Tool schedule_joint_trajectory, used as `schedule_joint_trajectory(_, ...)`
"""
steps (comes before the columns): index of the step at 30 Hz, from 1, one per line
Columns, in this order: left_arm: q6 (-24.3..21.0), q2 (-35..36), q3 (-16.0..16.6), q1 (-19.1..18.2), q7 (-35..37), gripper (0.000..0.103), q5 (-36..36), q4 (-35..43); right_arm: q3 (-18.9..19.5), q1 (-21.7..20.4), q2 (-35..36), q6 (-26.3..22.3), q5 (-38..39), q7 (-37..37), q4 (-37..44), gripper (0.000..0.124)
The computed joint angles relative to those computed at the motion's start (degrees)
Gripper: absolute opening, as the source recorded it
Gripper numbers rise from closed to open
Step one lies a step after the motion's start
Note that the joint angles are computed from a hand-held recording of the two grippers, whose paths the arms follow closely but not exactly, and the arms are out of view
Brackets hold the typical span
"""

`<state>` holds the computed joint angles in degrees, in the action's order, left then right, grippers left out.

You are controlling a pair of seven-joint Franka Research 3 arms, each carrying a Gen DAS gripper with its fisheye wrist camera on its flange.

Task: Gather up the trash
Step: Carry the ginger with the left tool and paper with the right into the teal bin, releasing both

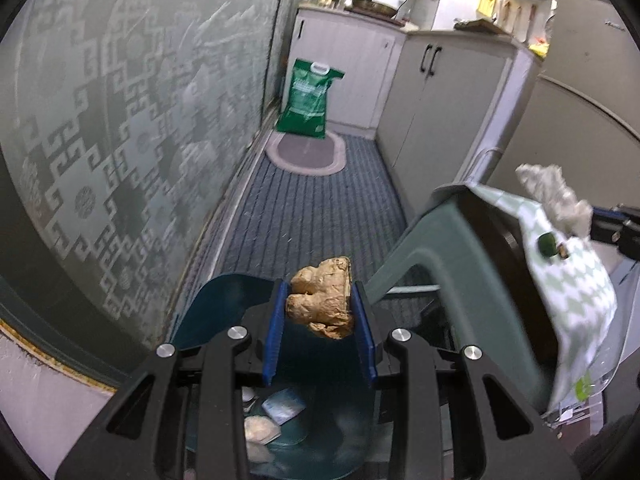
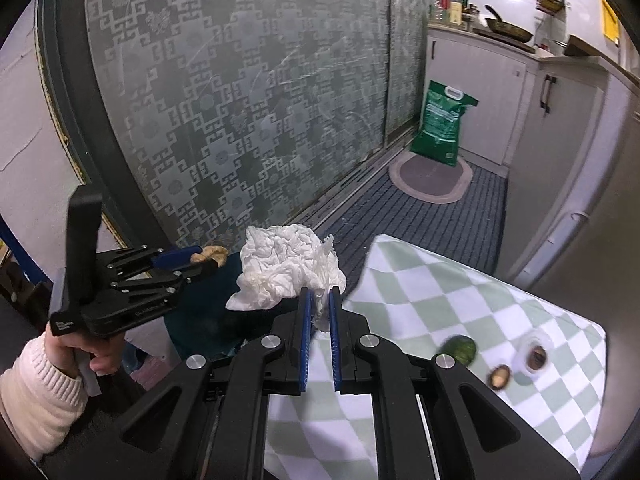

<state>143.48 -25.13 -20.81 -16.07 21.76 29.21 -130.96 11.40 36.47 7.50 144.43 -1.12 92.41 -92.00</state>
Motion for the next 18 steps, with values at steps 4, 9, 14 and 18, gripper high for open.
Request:
schedule_joint_trajectory(4, -1.13, -0.39, 1.39, -0.96, 2.22, 0.035, -2.26, -1.76, 0.31, 1.00, 2.48, -1.78, -0.38, -0.09, 3.20, 0.009)
schedule_joint_trajectory(9, -4.15, 0.32, 2.35, -2.12, 6.15, 0.035, -5.10, -2.81, 0.11, 3.09, 6.20, -4.87, -1.36, 0.26, 8.03, 0.009)
schedule_joint_trajectory(14, -5.13, 0.16, 3.47, -2.83, 9.36, 0.035, -7.90, -4.32, -0.57, 5.19, 9.54, -8.16, -2.56, 0.62, 12.21, 0.009)
schedule_joint_trajectory(18, -6.48, -0.41, 3.78, -2.50, 10.32, 0.035, -9.18, -5.24, -1.16, 6.53, 11.65, -9.97, -3.18, 1.26, 14.98, 0.009)
